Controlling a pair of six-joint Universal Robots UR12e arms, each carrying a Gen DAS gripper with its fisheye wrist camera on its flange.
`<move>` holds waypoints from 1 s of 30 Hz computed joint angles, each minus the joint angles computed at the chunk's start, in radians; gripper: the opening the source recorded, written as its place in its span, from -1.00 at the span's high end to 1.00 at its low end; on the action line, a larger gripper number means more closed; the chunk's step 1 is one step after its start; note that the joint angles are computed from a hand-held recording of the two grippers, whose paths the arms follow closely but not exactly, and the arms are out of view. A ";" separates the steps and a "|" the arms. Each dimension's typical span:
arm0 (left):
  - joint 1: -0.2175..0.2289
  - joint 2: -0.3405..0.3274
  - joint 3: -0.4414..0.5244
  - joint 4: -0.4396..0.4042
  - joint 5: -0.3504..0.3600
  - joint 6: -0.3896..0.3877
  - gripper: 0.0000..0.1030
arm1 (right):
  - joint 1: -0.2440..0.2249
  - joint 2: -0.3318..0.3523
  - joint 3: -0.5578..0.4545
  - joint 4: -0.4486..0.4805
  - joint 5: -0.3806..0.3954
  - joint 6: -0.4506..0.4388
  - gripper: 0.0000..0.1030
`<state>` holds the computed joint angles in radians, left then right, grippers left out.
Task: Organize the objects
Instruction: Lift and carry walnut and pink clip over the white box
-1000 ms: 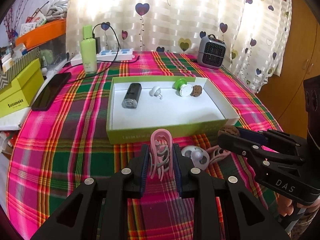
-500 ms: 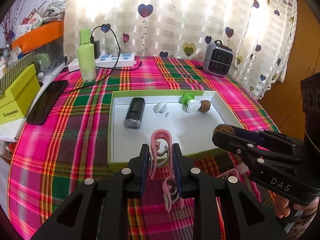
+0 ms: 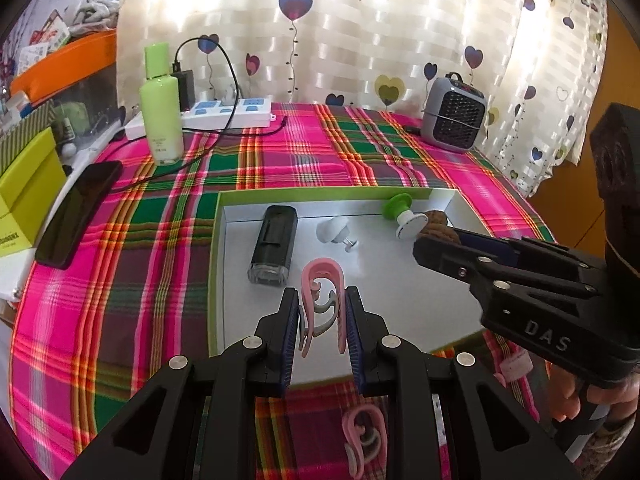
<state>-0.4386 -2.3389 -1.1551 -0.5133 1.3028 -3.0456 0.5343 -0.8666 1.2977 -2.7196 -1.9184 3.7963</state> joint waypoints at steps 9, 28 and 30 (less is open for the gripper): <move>-0.006 -0.045 0.079 -0.057 -0.003 0.002 0.59 | -0.021 0.028 -0.048 0.040 0.033 -0.027 0.44; -0.010 -0.107 0.182 -0.150 0.019 0.001 0.59 | -0.047 0.064 -0.104 0.092 0.095 -0.061 0.44; -0.010 -0.111 0.189 -0.150 0.020 0.003 0.59 | -0.045 0.069 -0.113 0.102 0.088 -0.071 0.44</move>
<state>-0.4488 -2.4496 -0.9662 -0.6637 1.3226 -3.0426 0.4889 -0.7980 1.1843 -2.6177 -1.8308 3.7250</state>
